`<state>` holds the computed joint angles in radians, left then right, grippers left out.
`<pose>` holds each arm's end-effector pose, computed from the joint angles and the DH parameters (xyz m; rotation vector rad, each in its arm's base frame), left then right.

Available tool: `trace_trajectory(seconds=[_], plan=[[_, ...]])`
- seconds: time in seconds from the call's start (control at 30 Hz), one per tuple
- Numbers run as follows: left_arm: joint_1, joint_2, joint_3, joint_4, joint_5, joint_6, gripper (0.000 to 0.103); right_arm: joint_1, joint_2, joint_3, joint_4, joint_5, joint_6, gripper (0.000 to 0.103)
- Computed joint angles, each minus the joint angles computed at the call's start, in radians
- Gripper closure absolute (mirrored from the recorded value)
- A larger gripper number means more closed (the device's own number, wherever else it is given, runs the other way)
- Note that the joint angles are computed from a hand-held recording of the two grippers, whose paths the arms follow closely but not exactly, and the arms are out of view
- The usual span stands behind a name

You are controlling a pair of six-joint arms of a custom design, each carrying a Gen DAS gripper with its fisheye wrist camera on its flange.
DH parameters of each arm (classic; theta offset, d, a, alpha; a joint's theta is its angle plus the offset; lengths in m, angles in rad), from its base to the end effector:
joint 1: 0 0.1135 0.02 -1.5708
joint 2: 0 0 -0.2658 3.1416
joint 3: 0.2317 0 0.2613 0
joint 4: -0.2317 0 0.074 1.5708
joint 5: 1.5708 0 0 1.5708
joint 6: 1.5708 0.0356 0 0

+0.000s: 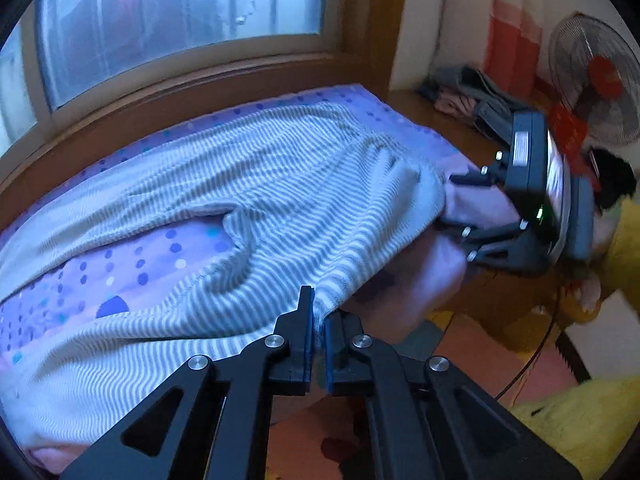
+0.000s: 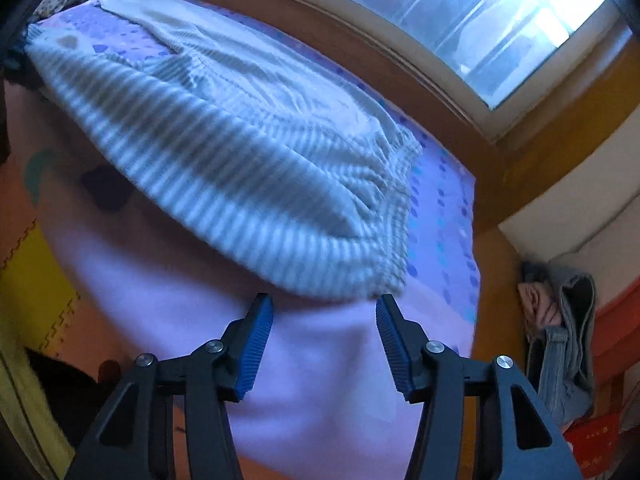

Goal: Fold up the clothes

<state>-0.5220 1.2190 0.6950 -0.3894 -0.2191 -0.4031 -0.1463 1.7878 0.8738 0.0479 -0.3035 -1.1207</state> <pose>0.2163 -0.1155 0.2016 0.0540 2.4578 -0.1321 0.3478 -0.0405 0.1260 -1.2391 2.0515 -0.2259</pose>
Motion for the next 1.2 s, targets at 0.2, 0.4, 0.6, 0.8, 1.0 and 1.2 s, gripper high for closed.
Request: trace_trajectory(seconds=[0.2, 0.4, 0.6, 0.8, 1.0, 1.2], plan=[[-0.006, -0.007, 0.040, -0.052, -0.040, -0.021, 0.099, 0.032, 0.050, -0.012, 0.146, 0.002, 0.138, 0.050], [-0.022, 0.000, 0.040, -0.060, -0.033, -0.020, 0.099, -0.021, 0.112, 0.111, 0.054, -0.043, 0.260, 0.098], [-0.143, -0.002, 0.082, -0.103, 0.002, -0.006, 0.099, -0.103, 0.057, 0.161, -0.060, -0.087, 0.227, 0.100], [-0.071, -0.023, 0.106, -0.140, 0.044, 0.023, 0.099, -0.106, 0.041, 0.208, -0.172, -0.058, 0.114, 0.100], [0.242, 0.066, 0.287, -0.188, 0.194, 0.173, 0.099, -0.014, 0.123, 0.462, -0.371, -0.080, 0.192, 0.100], [0.436, 0.368, 0.591, -0.205, 0.225, 0.285, 0.099, 0.100, 0.426, 0.988, -0.660, -0.054, 0.264, 0.100]])
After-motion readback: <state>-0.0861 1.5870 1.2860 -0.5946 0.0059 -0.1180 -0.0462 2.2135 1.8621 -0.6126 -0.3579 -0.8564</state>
